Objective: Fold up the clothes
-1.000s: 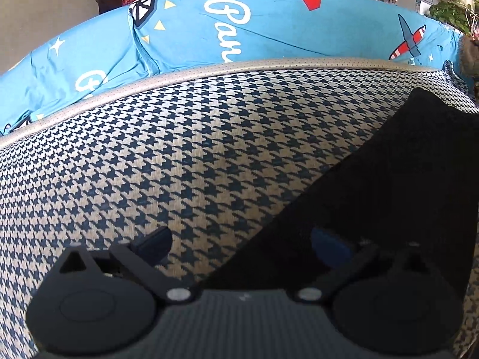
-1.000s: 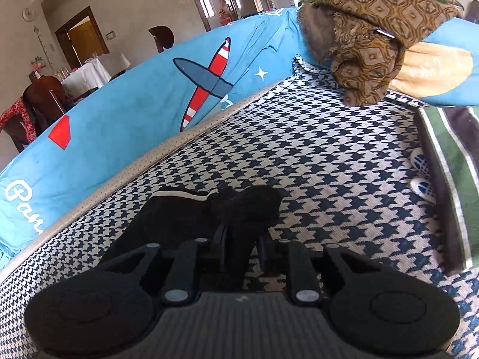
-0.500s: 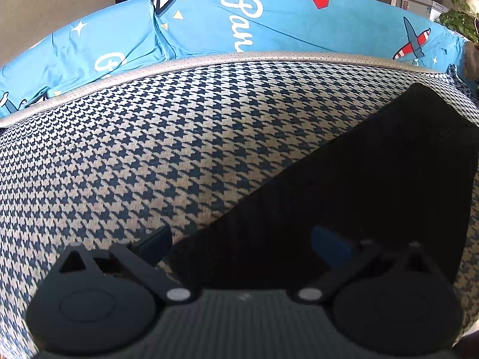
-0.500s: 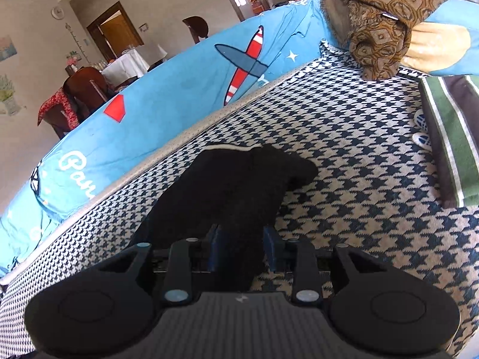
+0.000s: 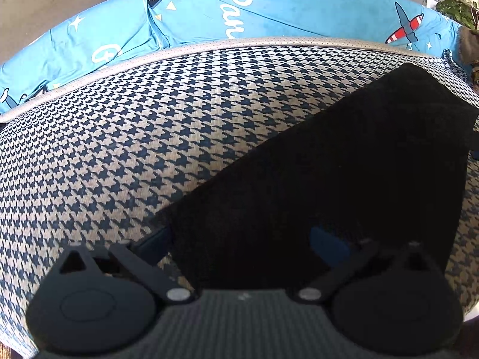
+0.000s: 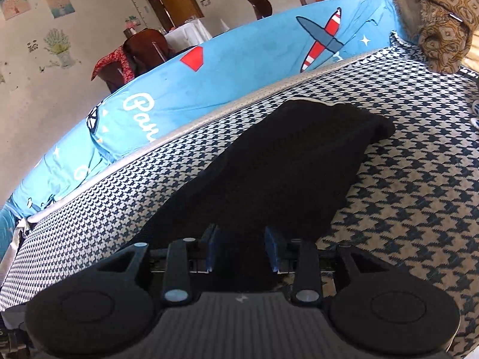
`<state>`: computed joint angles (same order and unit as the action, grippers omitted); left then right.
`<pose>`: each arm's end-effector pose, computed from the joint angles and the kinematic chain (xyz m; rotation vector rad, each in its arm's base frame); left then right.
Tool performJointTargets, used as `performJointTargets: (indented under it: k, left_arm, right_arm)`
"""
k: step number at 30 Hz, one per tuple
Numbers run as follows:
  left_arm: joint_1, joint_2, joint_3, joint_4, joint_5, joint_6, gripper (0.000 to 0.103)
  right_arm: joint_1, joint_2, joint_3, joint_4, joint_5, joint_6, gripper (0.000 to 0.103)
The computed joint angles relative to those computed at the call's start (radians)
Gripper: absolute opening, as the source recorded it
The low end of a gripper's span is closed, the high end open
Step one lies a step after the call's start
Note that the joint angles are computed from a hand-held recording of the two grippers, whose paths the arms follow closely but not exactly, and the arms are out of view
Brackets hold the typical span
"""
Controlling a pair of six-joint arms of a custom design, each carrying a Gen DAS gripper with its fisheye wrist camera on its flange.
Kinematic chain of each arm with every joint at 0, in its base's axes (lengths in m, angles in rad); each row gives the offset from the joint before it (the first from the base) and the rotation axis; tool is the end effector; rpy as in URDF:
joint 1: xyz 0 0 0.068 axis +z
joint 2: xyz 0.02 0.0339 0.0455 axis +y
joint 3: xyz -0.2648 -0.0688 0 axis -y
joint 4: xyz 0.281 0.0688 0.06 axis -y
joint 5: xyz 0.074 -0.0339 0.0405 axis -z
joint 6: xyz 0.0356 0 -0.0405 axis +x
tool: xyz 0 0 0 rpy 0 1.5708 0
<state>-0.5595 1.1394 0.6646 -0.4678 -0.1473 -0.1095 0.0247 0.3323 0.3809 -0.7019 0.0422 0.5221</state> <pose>0.2153 -0.1287 0.1906 0.4994 2.4507 -0.0924 0.1344 0.0018 0.2069 0.5728 2.1607 0.2527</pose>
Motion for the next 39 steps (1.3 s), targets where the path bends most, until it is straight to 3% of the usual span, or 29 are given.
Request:
performJointTargets:
  k: [10, 15, 32, 39]
  left_arm:
    - [0.009, -0.003, 0.008, -0.020, 0.006, -0.009, 0.103]
    - [0.010, -0.007, 0.010, -0.028, 0.007, -0.005, 0.103]
    - [0.019, -0.021, 0.004, -0.059, -0.007, -0.001, 0.103]
    - [0.073, -0.039, 0.002, -0.071, 0.016, 0.009, 0.103]
  right_arm:
    - [0.299, 0.035, -0.021, 0.009, 0.170, 0.059, 0.034]
    - [0.370, 0.105, -0.030, 0.004, 0.198, 0.103, 0.034]
    - [0.564, 0.060, -0.031, -0.085, 0.358, 0.198, 0.035]
    - [0.839, 0.048, -0.019, -0.096, 0.439, 0.218, 0.035]
